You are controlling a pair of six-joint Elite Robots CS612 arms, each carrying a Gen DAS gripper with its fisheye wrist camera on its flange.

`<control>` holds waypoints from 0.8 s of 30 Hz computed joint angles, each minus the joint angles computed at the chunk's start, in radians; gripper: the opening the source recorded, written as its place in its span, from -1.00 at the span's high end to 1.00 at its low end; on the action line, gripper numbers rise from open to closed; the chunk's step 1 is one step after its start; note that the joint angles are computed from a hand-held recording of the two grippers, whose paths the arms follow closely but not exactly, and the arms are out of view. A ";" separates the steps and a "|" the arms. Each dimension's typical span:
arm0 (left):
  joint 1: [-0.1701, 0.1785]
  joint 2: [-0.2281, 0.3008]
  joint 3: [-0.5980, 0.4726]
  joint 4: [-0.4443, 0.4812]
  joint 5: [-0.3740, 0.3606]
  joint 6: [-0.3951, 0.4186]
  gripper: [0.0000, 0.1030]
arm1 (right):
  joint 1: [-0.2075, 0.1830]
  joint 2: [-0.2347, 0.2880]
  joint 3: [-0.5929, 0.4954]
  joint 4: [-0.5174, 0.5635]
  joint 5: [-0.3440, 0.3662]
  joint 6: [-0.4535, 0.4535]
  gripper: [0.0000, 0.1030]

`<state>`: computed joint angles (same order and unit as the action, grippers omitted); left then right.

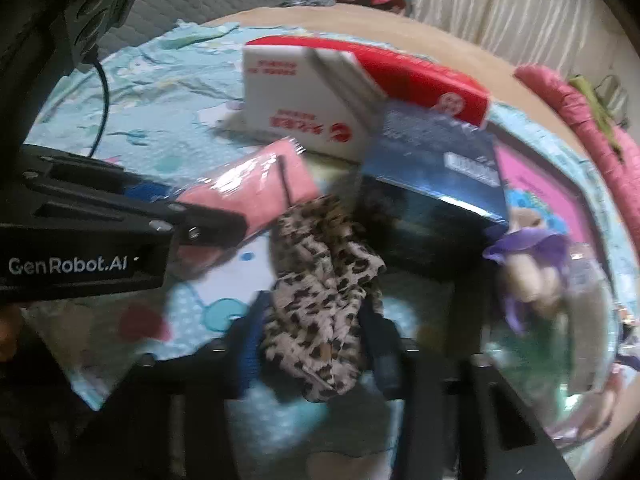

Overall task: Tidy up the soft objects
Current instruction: 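Grasp the pink bagged item with the left tool while the right tool grasps the leopard scrunchie, then carry the pink bagged item and leopard scrunchie over the pink book tray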

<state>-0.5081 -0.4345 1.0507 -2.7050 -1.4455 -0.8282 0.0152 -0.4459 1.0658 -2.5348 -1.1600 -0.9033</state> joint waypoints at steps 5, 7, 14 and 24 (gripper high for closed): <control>-0.010 -0.026 0.035 -0.020 0.050 -0.003 0.49 | -0.016 -0.013 0.012 0.017 0.075 0.025 0.65; -0.016 -0.043 0.057 -0.027 0.076 -0.002 0.49 | -0.024 -0.019 0.016 0.022 0.115 0.037 0.66; -0.038 -0.089 0.100 -0.041 0.157 -0.001 0.49 | -0.054 -0.061 0.069 -0.039 0.241 0.060 0.66; -0.064 -0.114 0.080 -0.026 0.244 0.051 0.49 | -0.080 -0.085 0.093 -0.139 0.323 0.145 0.66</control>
<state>-0.5725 -0.5482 1.1305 -2.7305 -1.2012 -0.7776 -0.0652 -0.5311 1.1585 -2.6740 -0.8365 -0.7583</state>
